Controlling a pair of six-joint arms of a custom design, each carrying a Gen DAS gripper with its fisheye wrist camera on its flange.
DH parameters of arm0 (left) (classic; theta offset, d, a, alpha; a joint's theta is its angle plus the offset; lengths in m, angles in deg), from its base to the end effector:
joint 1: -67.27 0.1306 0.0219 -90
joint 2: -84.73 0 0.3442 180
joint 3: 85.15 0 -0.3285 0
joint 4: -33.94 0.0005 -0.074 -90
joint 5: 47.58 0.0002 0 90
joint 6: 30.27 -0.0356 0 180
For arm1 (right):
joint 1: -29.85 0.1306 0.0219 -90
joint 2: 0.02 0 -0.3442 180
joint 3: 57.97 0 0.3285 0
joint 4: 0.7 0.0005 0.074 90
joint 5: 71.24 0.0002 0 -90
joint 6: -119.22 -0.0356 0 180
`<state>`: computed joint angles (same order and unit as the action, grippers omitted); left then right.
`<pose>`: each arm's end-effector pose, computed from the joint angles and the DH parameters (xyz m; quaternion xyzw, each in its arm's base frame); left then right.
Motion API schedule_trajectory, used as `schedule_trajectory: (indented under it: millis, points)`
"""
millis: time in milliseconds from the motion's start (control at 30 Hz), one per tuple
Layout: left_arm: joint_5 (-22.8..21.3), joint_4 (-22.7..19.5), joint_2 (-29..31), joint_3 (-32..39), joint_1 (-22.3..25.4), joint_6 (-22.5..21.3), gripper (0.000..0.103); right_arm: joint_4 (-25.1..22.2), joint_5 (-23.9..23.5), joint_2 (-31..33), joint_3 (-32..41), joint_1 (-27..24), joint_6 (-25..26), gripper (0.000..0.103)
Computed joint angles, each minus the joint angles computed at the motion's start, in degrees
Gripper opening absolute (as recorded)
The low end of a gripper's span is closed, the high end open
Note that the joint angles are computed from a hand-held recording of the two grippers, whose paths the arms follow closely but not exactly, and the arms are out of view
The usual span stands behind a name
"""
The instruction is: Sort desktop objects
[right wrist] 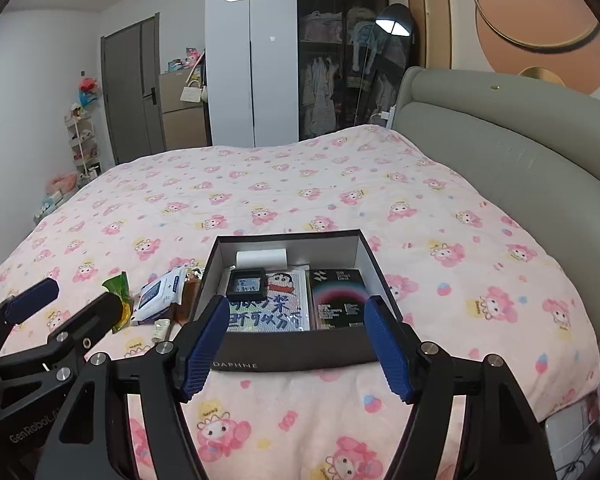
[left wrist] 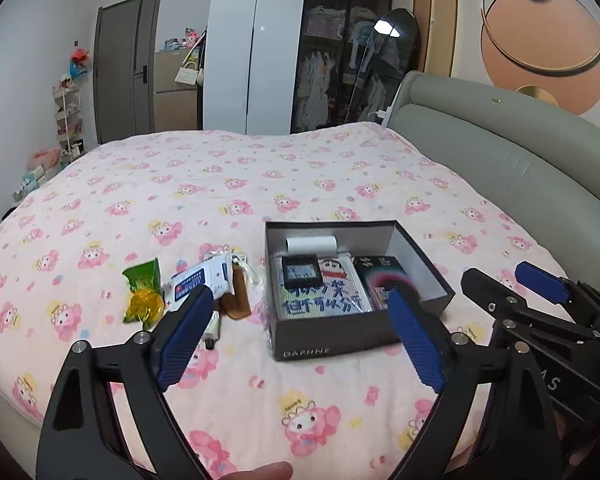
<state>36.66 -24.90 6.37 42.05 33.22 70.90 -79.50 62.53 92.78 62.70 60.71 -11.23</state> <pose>0.3986 -0.2657 0.5492 0.1509 0.8661 -0.1416 0.4549 0.3492 0.1794 0.5504 0.1973 0.8610 -0.1046 0.4569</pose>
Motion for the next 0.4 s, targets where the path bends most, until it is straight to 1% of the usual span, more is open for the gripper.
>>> schedule_trajectory:
  millis: [67, 233, 400]
  points:
    - [-0.66, -0.16, -0.23, -0.55, -0.28, -0.01, 0.095, 0.39, -0.25, -0.7, -1.36, 0.11, -0.62, 0.068]
    - [-1.49, 0.11, -0.62, -1.44, -0.93, -0.25, 0.096, 0.82, -1.5, -1.68, -3.53, 0.06, -1.51, 0.068]
    - [-1.93, 0.98, -1.07, -2.4, -1.32, -0.41, 0.096, 2.06, -0.99, -2.64, -4.93, 0.19, -1.57, 0.068]
